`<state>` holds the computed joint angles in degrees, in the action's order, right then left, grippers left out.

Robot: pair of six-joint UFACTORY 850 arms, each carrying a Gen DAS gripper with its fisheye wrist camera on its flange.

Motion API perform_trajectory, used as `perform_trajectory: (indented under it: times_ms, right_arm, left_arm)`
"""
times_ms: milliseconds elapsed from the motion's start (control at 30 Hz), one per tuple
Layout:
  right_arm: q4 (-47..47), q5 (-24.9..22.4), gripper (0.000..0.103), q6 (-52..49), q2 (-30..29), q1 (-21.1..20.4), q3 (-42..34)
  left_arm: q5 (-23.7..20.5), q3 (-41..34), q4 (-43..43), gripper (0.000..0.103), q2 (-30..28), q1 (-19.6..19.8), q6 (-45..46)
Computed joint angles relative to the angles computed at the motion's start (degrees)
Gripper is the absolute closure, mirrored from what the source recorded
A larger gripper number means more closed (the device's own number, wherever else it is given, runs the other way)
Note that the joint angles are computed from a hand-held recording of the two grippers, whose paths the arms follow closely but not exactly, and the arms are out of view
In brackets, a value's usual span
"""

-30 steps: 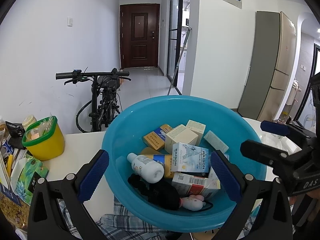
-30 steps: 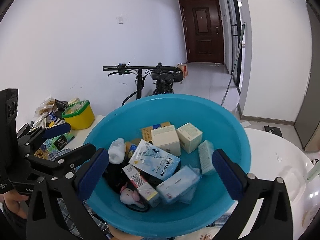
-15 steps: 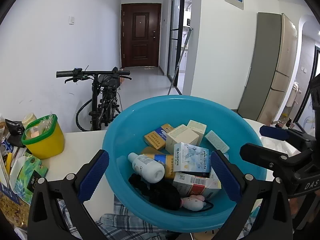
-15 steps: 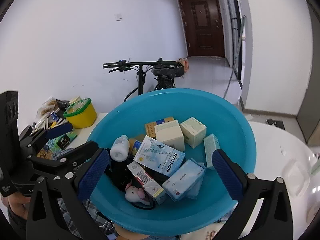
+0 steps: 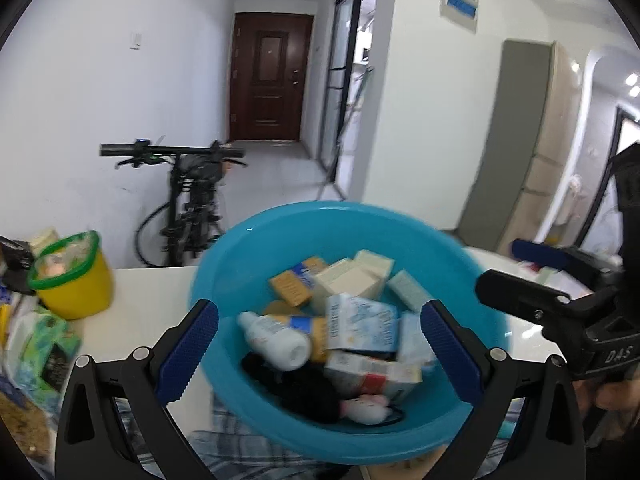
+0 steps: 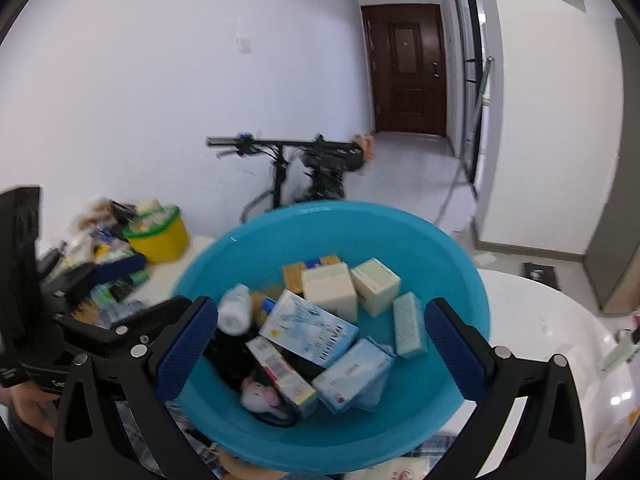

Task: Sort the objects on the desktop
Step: 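Withdraw both tools from the basin back toward the plaid shirt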

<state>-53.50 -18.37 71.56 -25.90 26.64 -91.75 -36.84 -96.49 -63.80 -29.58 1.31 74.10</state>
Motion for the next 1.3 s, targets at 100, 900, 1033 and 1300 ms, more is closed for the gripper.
perform_trajectory:
  times_ms: [100,900,1033,1300]
  right_arm:
    - [2.5,-2.4,0.000,-1.0,-0.1,-0.1,-0.6]
    - [-12.2,-4.9,0.000,12.4,10.9,7.4,12.7]
    - [-15.4,-3.1,0.000,18.9,13.6,7.4,18.5]
    - [-18.6,0.8,0.000,27.1,15.6,5.5,24.7]
  left_arm:
    - [3.2,1.4,2.6,0.002,1.3,-0.9,-0.4]
    - [8.1,22.3,3.1,0.000,17.2,3.1,10.2]
    - [9.3,27.3,1.5,0.000,18.2,2.8,13.4]
    - [10.7,25.3,12.6,0.000,12.0,-0.1,-0.4]
